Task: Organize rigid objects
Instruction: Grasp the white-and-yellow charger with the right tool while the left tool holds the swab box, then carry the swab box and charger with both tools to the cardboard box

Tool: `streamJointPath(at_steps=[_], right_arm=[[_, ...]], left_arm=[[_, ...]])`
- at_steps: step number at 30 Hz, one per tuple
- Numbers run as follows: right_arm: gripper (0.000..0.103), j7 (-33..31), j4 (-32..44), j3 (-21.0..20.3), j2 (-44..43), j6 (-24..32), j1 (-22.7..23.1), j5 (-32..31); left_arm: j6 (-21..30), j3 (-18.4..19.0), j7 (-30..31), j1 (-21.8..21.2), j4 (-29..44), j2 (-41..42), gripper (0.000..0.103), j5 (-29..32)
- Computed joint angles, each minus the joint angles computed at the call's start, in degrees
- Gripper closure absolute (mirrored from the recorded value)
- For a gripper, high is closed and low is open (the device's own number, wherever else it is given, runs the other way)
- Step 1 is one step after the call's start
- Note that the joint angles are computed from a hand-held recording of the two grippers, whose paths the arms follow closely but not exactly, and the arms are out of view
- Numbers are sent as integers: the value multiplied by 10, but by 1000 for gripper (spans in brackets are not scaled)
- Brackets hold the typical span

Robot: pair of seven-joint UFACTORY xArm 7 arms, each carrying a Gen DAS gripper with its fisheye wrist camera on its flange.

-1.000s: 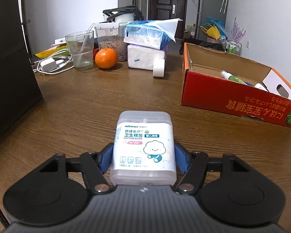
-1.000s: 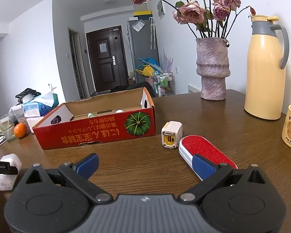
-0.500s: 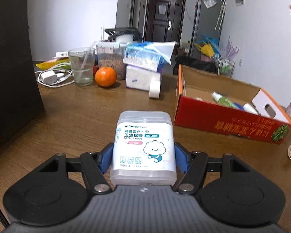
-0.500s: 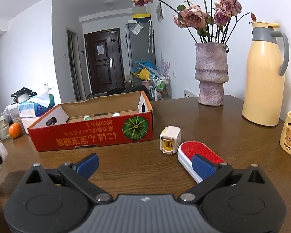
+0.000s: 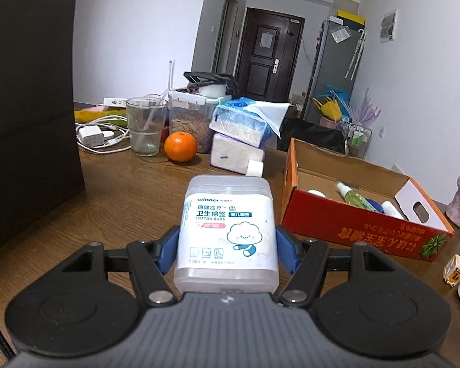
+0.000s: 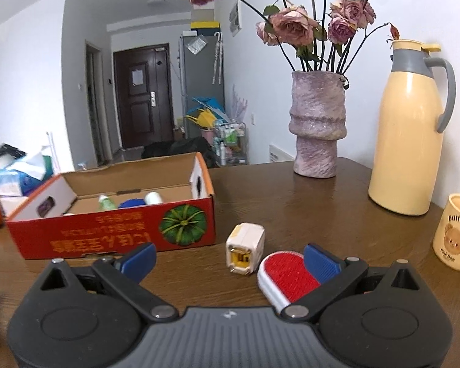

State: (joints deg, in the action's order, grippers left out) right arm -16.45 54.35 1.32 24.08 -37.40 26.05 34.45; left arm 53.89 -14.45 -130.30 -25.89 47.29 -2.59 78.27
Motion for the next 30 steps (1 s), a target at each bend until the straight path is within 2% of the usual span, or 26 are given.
streamJointPath(at_steps=[6,11,15,16,17,19,22,24,26,30], right_arm=[[4,-87,114,-55,62,67,52,119],[13,-110,195,-104,113,121,90,188],[23,-138,250,-202,159,179,167,259],[25,-141,262,-240,174,200,196,279],[26,-137,272,-276,189,221,220,292],[31,-118,284,-321,210,252,248,295],[49,-77,299,-380,241,304,277,279],[66,-37,309,-421,265,343,296,260],[72,-17,311,-425,267,358,294,245],[72,-16,300,-384,245,326,268,226]], left_arm=[[0,-1,-8,3,-9,-11,37,0],[3,-3,-8,5,-10,-12,37,0],[2,-3,-8,5,-10,-12,37,0],[2,-3,-8,5,-11,-13,37,0],[2,-3,-9,6,-11,-13,37,1],[4,-4,-8,5,-10,-11,37,0],[7,-5,-4,3,-5,-5,37,-3],[9,-4,-2,2,-2,-1,37,-5],[6,-2,-2,1,-1,-1,37,-6],[7,-1,-1,0,-1,0,37,-3]])
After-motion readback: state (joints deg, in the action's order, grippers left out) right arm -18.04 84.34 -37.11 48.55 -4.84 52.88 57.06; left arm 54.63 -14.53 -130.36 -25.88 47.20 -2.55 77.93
